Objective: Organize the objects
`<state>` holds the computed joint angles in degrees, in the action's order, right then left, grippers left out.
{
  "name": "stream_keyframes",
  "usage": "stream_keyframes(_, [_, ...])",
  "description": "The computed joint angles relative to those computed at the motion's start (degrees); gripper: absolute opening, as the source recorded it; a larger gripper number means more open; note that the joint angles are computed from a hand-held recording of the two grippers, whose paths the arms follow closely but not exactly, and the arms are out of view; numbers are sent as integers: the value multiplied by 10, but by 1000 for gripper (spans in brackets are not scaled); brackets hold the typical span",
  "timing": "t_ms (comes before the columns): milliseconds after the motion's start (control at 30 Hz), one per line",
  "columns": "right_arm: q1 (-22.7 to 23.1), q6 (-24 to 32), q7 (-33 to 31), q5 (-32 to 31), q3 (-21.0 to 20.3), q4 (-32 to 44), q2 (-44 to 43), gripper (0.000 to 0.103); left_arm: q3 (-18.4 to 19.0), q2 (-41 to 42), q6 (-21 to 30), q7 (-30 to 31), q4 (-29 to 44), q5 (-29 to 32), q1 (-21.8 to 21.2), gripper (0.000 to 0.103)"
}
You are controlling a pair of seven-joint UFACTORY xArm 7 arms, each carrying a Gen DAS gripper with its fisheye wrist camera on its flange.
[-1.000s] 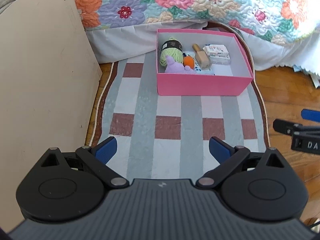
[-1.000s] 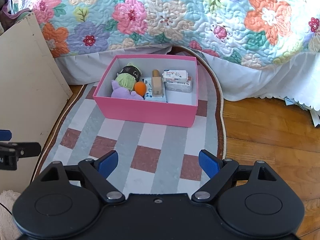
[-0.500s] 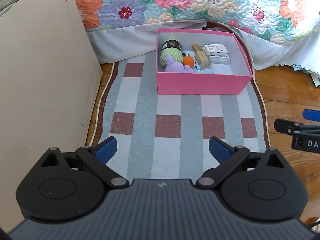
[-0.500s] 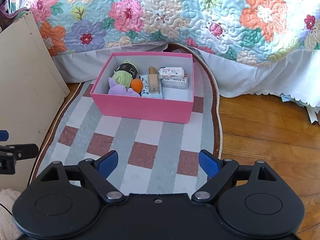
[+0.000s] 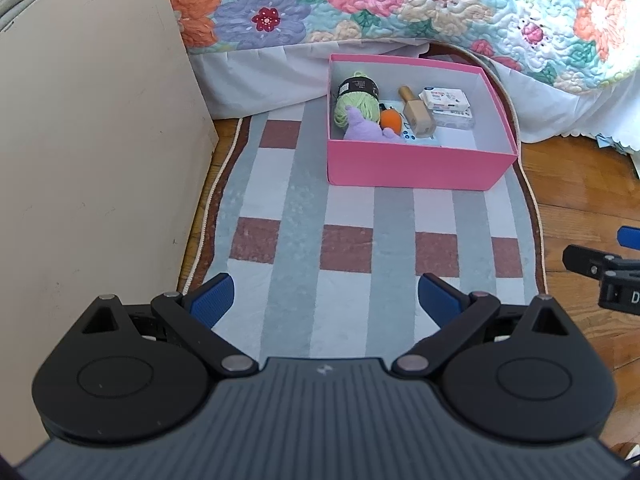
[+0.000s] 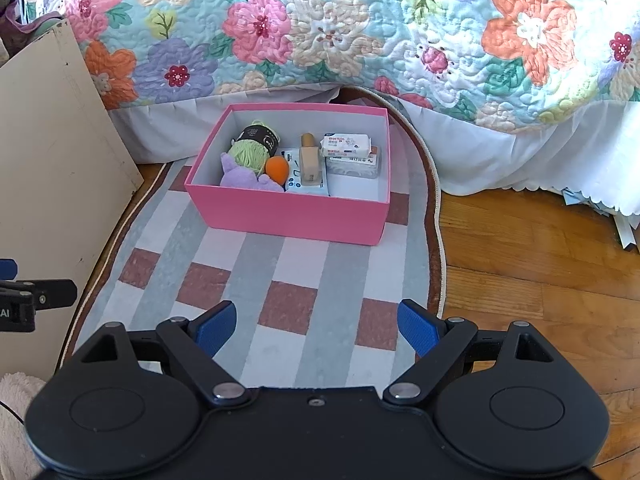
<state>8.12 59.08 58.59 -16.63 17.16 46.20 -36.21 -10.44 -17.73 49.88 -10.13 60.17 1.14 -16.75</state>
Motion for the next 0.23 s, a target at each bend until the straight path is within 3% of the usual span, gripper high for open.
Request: stream_keyframes(233, [0,6,4,-1,1,0,-4,90,1,-2,2,5,-3,-6,-3,101])
